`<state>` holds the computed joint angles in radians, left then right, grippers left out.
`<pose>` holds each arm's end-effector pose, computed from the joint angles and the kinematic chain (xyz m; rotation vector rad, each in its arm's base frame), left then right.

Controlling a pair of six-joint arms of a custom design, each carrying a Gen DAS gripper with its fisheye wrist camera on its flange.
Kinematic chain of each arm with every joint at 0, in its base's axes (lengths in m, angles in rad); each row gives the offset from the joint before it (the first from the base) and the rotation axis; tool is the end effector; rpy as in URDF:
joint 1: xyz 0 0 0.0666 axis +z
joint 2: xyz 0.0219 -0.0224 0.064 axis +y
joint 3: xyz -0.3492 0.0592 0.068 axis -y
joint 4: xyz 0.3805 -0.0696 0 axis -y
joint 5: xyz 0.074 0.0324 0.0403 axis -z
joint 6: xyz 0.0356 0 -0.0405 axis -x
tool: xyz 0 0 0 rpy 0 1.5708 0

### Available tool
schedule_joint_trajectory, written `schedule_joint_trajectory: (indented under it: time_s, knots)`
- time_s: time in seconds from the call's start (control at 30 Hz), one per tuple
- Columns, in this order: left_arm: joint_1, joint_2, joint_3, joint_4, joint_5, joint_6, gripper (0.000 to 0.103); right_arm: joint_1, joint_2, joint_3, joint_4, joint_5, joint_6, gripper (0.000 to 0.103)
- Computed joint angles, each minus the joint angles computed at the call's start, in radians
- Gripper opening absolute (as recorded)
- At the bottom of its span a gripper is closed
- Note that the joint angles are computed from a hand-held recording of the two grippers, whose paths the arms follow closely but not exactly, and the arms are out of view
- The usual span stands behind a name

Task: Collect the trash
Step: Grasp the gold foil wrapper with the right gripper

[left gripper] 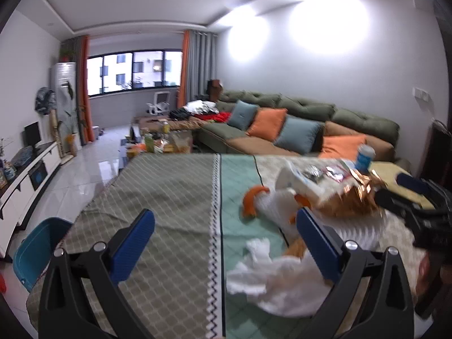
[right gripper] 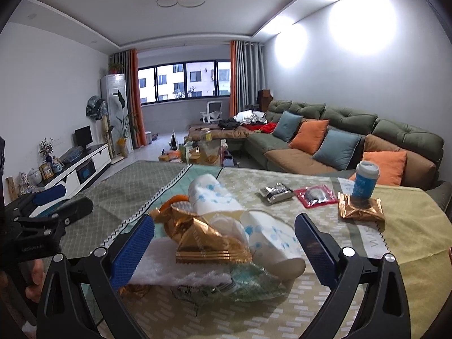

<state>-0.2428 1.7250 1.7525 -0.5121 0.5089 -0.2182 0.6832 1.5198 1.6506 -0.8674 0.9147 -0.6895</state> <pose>0.5936 -0.1653 0.4265 0.7649 1.8810 -0.5366 0.4214 0.3061 0.4680 0.4319 1.9511 -0.1951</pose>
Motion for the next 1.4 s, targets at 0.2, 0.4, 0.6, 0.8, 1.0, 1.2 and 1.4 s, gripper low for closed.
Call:
schedule_joint_trajectory:
  time_s: [0.2, 0.4, 0.6, 0.8, 1.0, 1.2, 1.4]
  knots:
    - [0.017, -0.013, -0.013, -0.133, 0.140, -0.165, 0.100, -0.031, 0.017, 0.020, -0.026, -0.114, 0.001, 0.066]
    - [0.004, -0.001, -0.010, -0.283, 0.203, -0.330, 0.097, -0.058, 0.001, -0.005, -0.007, -0.205, -0.012, 0.046]
    - [0.000, 0.045, 0.033, -0.391, 0.176, -0.402, 0.070, -0.062, -0.020, -0.015, 0.017, -0.210, 0.013, 0.043]
    - [0.007, 0.104, 0.119, -0.482, 0.198, -0.406, 0.025, -0.059, -0.016, 0.006, 0.031, -0.220, 0.041, 0.043]
    - [0.043, 0.109, 0.143, -0.478, 0.234, -0.368, 0.007, -0.062, -0.012, 0.025, 0.067, -0.246, 0.072, 0.042]
    - [0.088, 0.097, 0.172, -0.443, 0.287, -0.297, 0.006, -0.063, 0.015, 0.065, 0.101, -0.293, 0.106, 0.042]
    - [0.131, 0.097, 0.217, -0.395, 0.311, -0.215, 0.006, -0.065, 0.078, 0.141, 0.129, -0.376, 0.141, 0.042]
